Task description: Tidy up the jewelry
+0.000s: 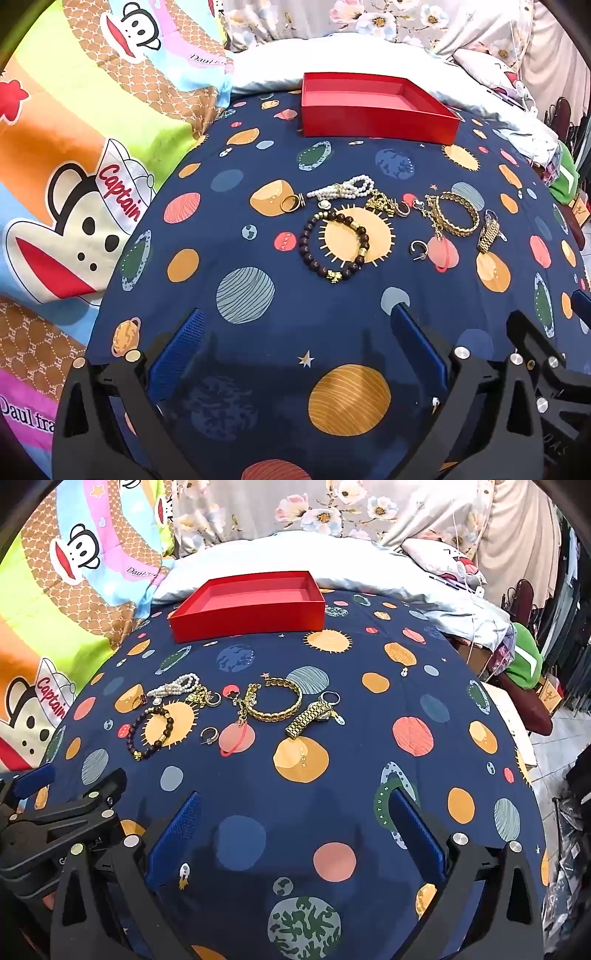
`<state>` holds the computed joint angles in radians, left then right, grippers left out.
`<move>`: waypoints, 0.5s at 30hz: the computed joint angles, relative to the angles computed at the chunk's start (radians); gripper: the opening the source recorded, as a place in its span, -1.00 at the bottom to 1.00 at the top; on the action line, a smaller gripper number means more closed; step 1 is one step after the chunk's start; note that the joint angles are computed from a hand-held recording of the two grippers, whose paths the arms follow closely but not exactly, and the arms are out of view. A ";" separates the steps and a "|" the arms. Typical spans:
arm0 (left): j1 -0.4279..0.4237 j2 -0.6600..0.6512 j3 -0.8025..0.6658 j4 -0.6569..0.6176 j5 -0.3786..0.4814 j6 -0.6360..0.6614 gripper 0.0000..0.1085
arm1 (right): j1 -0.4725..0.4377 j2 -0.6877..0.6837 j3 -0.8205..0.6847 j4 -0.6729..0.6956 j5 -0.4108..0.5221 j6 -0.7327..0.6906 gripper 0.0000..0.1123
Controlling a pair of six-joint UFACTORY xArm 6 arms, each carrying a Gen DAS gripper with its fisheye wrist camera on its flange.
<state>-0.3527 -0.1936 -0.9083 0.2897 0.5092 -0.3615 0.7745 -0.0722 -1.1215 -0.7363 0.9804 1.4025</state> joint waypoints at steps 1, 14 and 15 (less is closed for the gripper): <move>0.002 0.001 -0.002 -0.004 0.000 0.002 0.81 | 0.000 0.001 -0.001 0.000 0.000 -0.001 0.74; 0.002 0.009 -0.009 0.000 0.004 -0.005 0.81 | 0.001 0.004 -0.006 0.002 0.002 0.000 0.74; 0.002 0.010 -0.010 0.002 0.004 -0.006 0.81 | 0.001 0.005 -0.007 0.003 0.002 -0.001 0.74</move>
